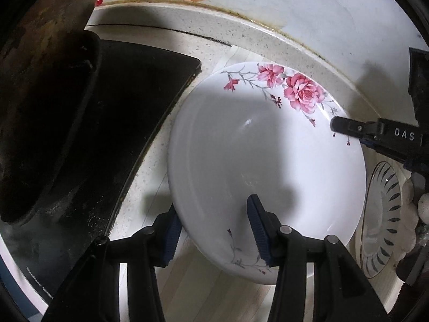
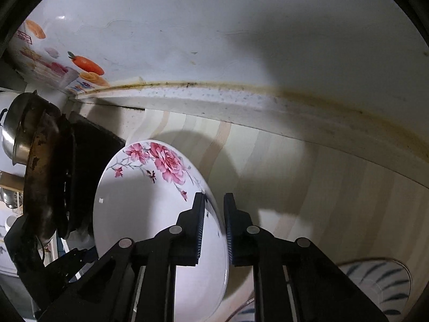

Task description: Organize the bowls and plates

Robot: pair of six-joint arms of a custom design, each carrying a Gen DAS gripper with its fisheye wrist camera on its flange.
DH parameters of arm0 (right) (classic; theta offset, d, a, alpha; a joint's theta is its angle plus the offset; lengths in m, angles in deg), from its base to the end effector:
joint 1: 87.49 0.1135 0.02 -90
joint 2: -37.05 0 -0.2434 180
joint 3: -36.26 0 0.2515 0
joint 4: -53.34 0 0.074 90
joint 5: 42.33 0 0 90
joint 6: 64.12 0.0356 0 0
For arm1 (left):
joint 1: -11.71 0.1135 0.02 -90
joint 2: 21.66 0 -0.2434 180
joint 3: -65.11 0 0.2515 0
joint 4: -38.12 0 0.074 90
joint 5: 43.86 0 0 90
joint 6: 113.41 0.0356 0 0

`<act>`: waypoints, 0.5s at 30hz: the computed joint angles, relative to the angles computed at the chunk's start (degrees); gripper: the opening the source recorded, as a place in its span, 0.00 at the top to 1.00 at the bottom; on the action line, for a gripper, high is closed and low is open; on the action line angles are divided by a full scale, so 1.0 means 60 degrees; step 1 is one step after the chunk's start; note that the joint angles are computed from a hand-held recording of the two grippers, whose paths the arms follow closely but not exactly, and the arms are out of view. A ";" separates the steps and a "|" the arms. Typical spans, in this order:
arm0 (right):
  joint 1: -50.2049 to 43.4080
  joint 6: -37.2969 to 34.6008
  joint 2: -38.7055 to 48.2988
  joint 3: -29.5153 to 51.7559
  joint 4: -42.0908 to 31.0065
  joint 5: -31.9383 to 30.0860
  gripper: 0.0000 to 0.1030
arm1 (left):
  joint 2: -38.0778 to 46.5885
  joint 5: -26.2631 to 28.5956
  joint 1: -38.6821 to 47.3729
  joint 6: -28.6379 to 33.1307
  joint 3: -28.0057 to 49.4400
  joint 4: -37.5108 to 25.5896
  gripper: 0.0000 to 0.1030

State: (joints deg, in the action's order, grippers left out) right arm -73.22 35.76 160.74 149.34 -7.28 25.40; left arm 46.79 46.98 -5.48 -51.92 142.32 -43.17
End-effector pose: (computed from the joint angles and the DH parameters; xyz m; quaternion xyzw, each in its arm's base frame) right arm 0.4198 0.1207 0.1685 -0.0685 0.9661 0.2198 0.1166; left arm 0.2024 -0.0632 0.2736 -0.0964 0.9837 -0.0656 0.1371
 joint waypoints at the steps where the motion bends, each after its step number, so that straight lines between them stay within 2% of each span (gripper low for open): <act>1: 0.0021 -0.0028 -0.0018 -0.0015 0.0028 0.0030 0.85 | -0.0051 0.0068 0.0055 0.0023 -0.0026 -0.0013 0.58; 12: -0.0073 -0.0823 -0.1511 -0.1498 0.0138 -0.0046 0.85 | -0.0552 0.0231 0.0650 0.0595 -0.0023 -0.0242 0.58; 15: -0.0109 -0.0891 -0.1975 -0.1879 0.0109 -0.0108 0.85 | -0.0777 0.0148 0.0285 0.0238 0.0117 -0.0544 0.58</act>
